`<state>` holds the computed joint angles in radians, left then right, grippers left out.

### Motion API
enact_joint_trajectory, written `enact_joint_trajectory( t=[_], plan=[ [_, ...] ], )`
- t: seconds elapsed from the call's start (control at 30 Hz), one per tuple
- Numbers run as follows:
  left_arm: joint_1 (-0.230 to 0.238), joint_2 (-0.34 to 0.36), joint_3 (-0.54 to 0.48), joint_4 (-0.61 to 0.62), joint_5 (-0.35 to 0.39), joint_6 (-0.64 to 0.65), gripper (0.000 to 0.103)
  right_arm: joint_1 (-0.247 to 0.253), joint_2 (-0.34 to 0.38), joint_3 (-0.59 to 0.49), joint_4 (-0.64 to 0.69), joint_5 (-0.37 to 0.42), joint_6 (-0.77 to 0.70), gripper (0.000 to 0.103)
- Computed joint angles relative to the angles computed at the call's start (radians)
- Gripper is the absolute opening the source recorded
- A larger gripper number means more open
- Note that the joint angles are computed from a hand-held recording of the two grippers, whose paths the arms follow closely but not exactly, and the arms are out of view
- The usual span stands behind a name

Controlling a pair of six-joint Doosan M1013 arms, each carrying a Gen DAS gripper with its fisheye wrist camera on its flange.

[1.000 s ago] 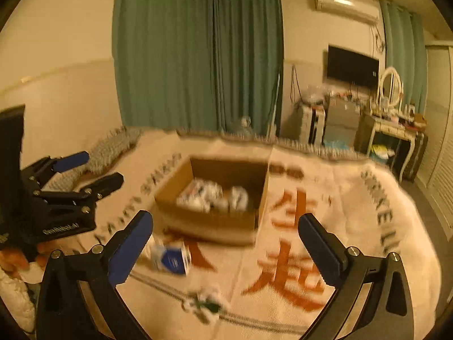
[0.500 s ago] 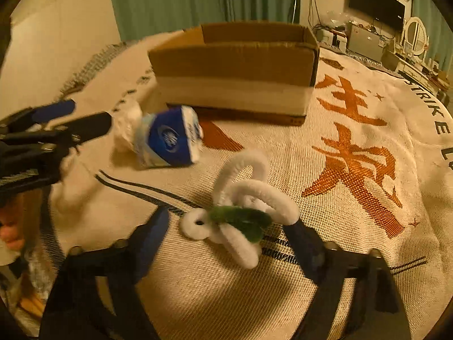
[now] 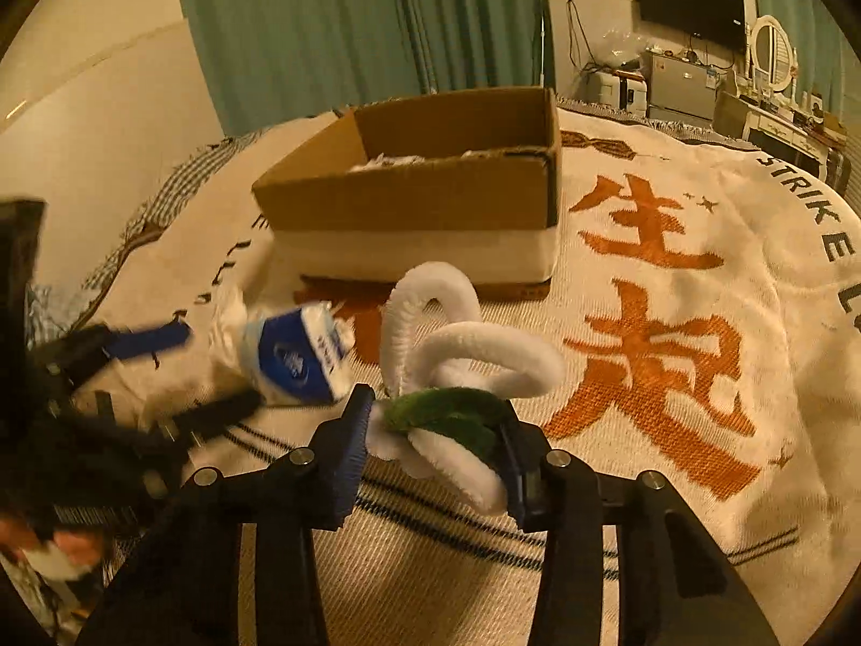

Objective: Organize soft objects
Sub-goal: 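Grasp the crumpled lace tissue with the left tool while the right tool holds the toy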

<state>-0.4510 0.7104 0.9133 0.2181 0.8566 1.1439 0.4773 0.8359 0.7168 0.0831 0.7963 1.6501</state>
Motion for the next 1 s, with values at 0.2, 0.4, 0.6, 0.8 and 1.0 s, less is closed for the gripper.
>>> enact_joint_trajectory(
  t=[0.2, 0.4, 0.6, 0.8, 1.0],
  plan=[
    [0.003, 0.036, -0.058, -0.022, 0.043, -0.014, 0.087, -0.010, -0.023, 0.028, 0.058, -0.019, -0.030, 0.042],
    [0.007, 0.068, -0.105, -0.019, 0.088, -0.046, 0.087, -0.018, -0.062, 0.082, -0.020, -0.092, 0.049, 0.042],
    [0.007, 0.101, -0.154, -0.023, 0.098, -0.076, 0.087, -0.023, -0.051, 0.077, -0.048, -0.069, 0.085, 0.042],
    [0.014, 0.152, -0.243, -0.059, 0.154, -0.052, 0.087, -0.021, -0.044, 0.072, -0.048, -0.056, 0.072, 0.043],
    [0.006, 0.141, -0.217, 0.000, 0.127, -0.034, 0.049, -0.016, -0.052, 0.088, -0.089, -0.055, 0.095, 0.043]
  ],
)
